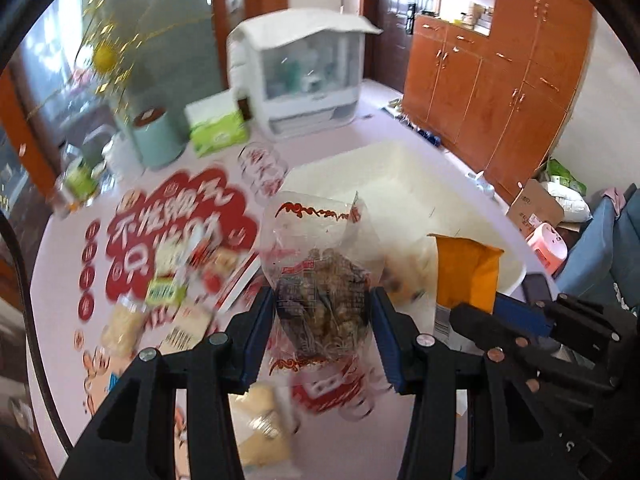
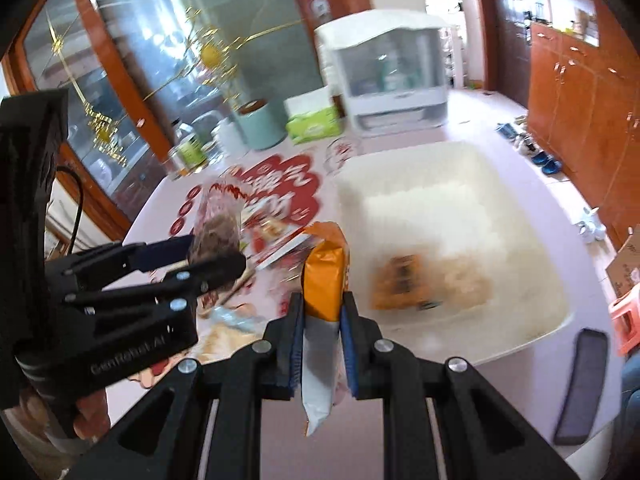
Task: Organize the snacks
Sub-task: 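Carry both items into the white tray and open both tools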
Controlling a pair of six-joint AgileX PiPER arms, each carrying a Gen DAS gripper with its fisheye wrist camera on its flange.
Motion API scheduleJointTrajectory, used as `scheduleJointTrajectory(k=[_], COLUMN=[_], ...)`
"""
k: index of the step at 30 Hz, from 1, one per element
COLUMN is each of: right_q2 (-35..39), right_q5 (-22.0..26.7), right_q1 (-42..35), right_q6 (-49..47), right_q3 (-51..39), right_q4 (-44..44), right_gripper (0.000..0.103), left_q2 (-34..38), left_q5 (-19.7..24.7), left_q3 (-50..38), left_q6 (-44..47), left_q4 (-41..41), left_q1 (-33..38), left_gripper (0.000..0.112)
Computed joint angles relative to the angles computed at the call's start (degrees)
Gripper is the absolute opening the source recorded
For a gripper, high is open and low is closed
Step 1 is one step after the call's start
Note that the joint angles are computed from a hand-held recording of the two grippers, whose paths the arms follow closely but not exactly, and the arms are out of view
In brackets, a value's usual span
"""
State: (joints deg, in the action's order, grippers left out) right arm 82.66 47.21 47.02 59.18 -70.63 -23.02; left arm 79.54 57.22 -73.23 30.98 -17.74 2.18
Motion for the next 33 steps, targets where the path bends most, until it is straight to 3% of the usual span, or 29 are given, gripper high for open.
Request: scheduleJointTrajectory(k=[5, 8, 14, 22, 23, 24, 27, 29, 33], right_q2=[-4.4, -4.0, -1.1, 7.7, 8.7, 9.8, 10.9, 10.6, 10.9], right_q5=[-0.8, -0.9, -1.9, 1.9, 2.6, 3.2, 3.3, 2.8, 2.6], right_q1=[-8.3, -14.0, -21.8, -27.9, -28.0, -28.1, -28.3, -28.0, -28.2], right_q6=[-8.1, -15.9, -24.5, -28.2, -28.2, -27.9, -27.6, -26.4, -26.4], right_q3=[1.2, -1.0, -6.5, -18.5, -19.6, -20.5, -20.4, -19.0, -17.6], right_q4=[2.4, 7.2, 13.5, 17.4, 17.1, 16.6, 15.8, 14.7, 15.3], right_gripper=[0.018, 0.018, 0.018, 0.019, 0.02, 0.02, 0.035, 0.056, 0.058], left_q2=[3.3, 7.2, 14.2, 24.6, 25.9, 26.6, 26.1, 25.3, 25.6], left_q5=[-2.9, -1.7, 1.0, 6.4, 7.0, 7.2, 4.6, 2.4, 2.7], left_q3=[-6.6, -12.5, -22.3, -35.6, -37.1, -37.7, -35.1, -32.5, -31.2], left_q6=[-13.3, -19.5, -26.6, -30.4, -30.4, -30.3, -31.4, -32.6, -33.2], left_q4=[8.9, 13.8, 20.4, 23.0, 23.4, 23.6, 26.2, 29.0, 30.0], left_q1=[-12.1, -16.5, -20.7, -22.0, -22.3, -22.5, -23.5, -24.4, -24.1], left_gripper=[0.047, 0.047, 0.047, 0.049, 0.052, 0.062, 0.09, 0.092, 0.092])
